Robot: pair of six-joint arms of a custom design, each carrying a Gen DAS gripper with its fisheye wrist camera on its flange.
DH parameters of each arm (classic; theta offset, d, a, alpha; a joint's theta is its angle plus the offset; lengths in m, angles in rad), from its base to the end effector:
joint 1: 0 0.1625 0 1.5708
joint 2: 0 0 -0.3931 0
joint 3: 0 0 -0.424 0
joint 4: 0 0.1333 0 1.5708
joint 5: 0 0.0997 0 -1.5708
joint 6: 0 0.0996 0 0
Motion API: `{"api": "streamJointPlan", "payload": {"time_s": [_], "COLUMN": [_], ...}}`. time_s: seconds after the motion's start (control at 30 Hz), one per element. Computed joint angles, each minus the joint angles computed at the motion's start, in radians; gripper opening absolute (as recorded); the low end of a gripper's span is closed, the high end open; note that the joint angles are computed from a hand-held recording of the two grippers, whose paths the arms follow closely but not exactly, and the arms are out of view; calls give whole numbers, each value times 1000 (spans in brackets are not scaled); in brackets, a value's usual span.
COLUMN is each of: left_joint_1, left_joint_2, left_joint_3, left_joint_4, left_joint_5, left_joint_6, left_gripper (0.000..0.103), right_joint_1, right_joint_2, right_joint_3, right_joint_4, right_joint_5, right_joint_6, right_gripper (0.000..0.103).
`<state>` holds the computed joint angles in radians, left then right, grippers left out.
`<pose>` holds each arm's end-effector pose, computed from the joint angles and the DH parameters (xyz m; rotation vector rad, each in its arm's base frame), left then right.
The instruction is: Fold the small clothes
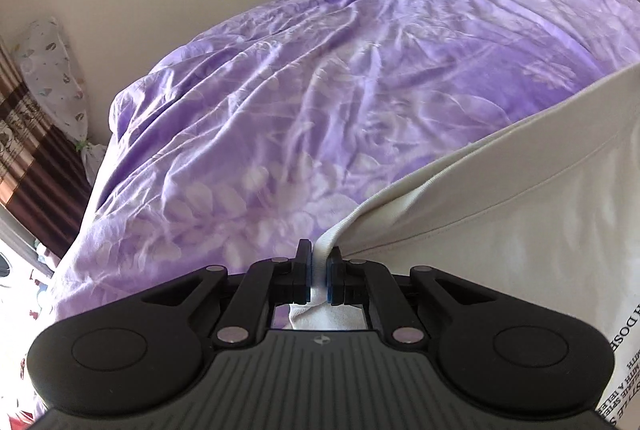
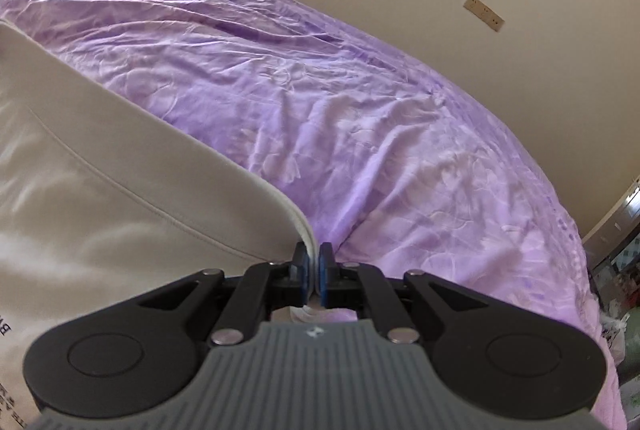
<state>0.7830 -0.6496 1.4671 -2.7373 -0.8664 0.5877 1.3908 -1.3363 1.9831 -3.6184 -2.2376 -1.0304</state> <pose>-0.3727 -0.6500 0.0538 1.4194 1.9755 -0.5149 -0.0232 -0.5281 0.3743 0.2504 -1.7621 0.8478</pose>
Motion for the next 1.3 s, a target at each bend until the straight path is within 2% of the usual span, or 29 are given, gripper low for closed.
{"api": "streamJointPlan", "payload": {"time_s": [0.17,0.2,0.23,0.27,0.3,0.33,0.37,0.43,0.53,0.67,0.8,0.9,1.0,1.13,1.23,1.3], "left_joint_1": [19,23,25,26,24,18,13,7,1,-11,-36,-36,-29,7,31,51], "left_joint_2": [69,72,75,72,67,64,60,33,-49,-186,-313,-394,-453,-522,-555,-569], "left_joint_3": [-67,-68,-69,-63,-54,-45,-34,-16,20,124,277,344,389,432,463,476], "left_joint_4": [32,32,21,-1,-21,-50,-92,-107,16,124,93,155,205,253,247,253], "left_joint_5": [24,27,26,24,35,58,76,85,55,-1,5,-26,-30,-106,-140,-180], "left_joint_6": [-41,-54,-58,-62,-70,-76,-66,-72,-202,-353,-444,-538,-634,-784,-849,-877], "left_gripper": [10,19,21,29,46,53,58,59,59,58,58,58,58,58,58,58], "right_joint_1": [-20,-26,-32,-36,-37,-37,-34,-28,-7,26,56,71,82,61,19,-39], "right_joint_2": [51,58,58,63,67,66,64,40,-17,-134,-262,-334,-399,-536,-649,-741], "right_joint_3": [-62,-70,-74,-77,-77,-77,-77,-61,-27,71,196,283,351,443,509,556], "right_joint_4": [34,51,73,69,55,52,45,46,102,227,339,350,360,409,445,485], "right_joint_5": [-10,-11,-7,-8,-8,-7,-18,-15,-42,-56,-54,-45,-41,19,76,168], "right_joint_6": [43,61,84,90,93,102,114,146,233,391,561,636,711,839,927,974], "right_gripper": [0,0,0,5,20,32,54,58,58,58,62,69,69,69,70,70]}}
